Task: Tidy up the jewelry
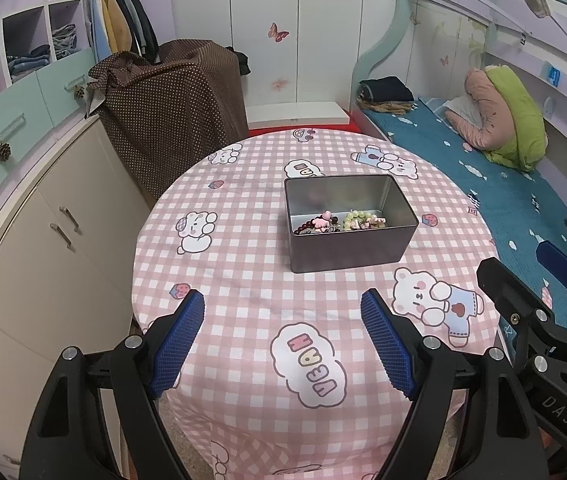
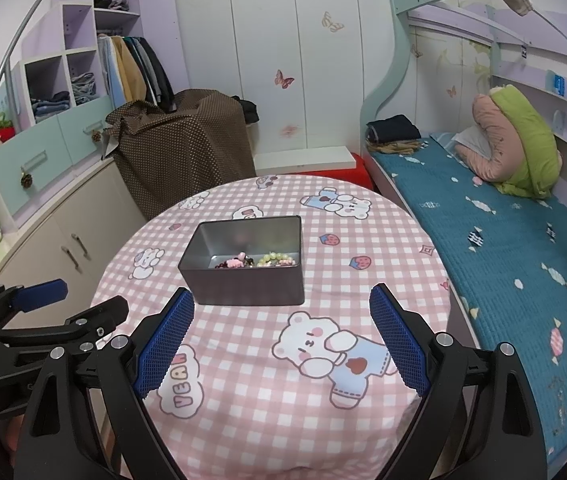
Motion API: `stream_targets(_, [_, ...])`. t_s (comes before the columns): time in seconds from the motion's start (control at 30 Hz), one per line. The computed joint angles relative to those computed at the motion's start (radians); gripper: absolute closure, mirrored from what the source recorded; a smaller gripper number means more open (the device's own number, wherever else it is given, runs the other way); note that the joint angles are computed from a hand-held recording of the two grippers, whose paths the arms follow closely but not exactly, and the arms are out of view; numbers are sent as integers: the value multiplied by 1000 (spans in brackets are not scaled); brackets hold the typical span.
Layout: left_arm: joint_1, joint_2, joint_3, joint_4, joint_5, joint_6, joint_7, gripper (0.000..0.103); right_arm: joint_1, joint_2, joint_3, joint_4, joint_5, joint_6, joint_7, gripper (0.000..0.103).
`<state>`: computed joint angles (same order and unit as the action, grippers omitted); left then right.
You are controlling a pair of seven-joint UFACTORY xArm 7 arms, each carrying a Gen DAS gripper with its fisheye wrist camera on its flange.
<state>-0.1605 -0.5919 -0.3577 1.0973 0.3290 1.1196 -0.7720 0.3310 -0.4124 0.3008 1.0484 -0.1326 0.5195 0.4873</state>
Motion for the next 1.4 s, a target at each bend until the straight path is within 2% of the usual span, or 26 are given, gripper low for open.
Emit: stream_targets(1.4, [-2, 9, -7, 18, 14, 17, -2, 25, 5, 1, -8, 4, 11, 4, -10, 16])
